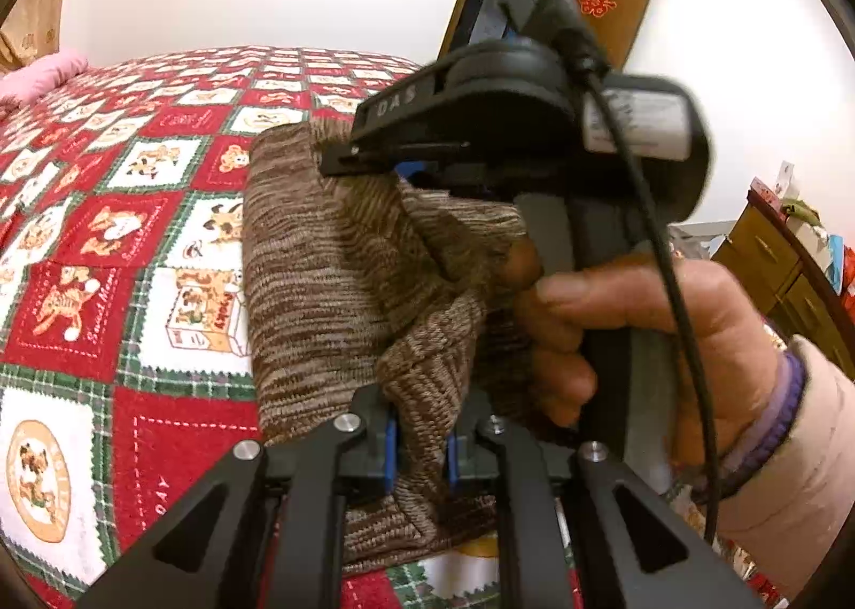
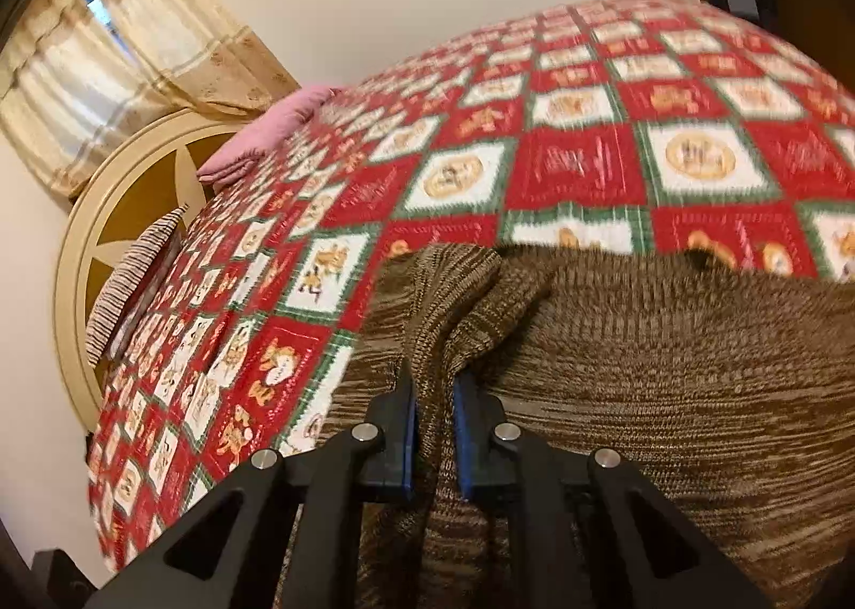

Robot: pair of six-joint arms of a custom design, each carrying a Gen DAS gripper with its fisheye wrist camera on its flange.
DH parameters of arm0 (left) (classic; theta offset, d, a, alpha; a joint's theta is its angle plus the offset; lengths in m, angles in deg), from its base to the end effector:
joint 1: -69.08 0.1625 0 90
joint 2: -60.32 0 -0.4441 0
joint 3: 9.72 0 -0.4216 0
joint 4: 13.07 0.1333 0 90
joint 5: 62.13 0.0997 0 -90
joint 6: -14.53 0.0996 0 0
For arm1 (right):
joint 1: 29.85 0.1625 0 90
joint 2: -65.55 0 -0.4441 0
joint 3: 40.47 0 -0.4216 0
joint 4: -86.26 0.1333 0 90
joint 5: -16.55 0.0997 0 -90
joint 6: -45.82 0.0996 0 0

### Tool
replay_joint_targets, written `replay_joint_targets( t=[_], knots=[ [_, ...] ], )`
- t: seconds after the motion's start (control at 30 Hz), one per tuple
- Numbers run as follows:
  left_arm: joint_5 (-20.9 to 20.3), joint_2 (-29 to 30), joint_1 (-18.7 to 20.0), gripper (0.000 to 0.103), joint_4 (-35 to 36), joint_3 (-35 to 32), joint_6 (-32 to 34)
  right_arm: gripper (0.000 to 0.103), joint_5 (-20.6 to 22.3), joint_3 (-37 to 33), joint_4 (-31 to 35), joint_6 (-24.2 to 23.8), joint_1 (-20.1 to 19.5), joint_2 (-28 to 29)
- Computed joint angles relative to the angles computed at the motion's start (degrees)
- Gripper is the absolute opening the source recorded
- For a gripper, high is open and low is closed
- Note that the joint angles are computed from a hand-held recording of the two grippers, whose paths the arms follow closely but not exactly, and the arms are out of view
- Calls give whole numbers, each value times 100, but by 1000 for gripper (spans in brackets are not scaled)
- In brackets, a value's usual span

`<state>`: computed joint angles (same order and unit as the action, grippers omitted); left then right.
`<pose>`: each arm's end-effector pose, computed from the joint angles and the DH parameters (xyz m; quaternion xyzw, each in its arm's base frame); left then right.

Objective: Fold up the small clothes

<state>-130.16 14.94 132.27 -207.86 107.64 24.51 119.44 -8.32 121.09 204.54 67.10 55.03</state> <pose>-0.1077 -0.5912 0.0541 0.2461 0.9106 -0.3010 0.1403 0.2070 -0.7798 -0.0478 0.2006 -0.9306 0.2711 0.1424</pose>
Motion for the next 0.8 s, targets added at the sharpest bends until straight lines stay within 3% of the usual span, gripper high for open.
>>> replay_joint_targets(
  t=[0.13,0.33,0.63,0.8],
  knots=[
    [44,-28,-156,12,-340,151,258,11,-9,755,-516,-175,110,-515],
    [-198,-130,-658,11,-393,316,534,11,437,1597,-899,-752,199,-1317],
    [-555,207,-1051,11,107,40,475,11,914,2698,-1247,-1032,-146,-2490],
    [-227,575,-1169,11,478,-218,384,11,1146,2857,-1213,-988,-446,-2612]
  ],
)
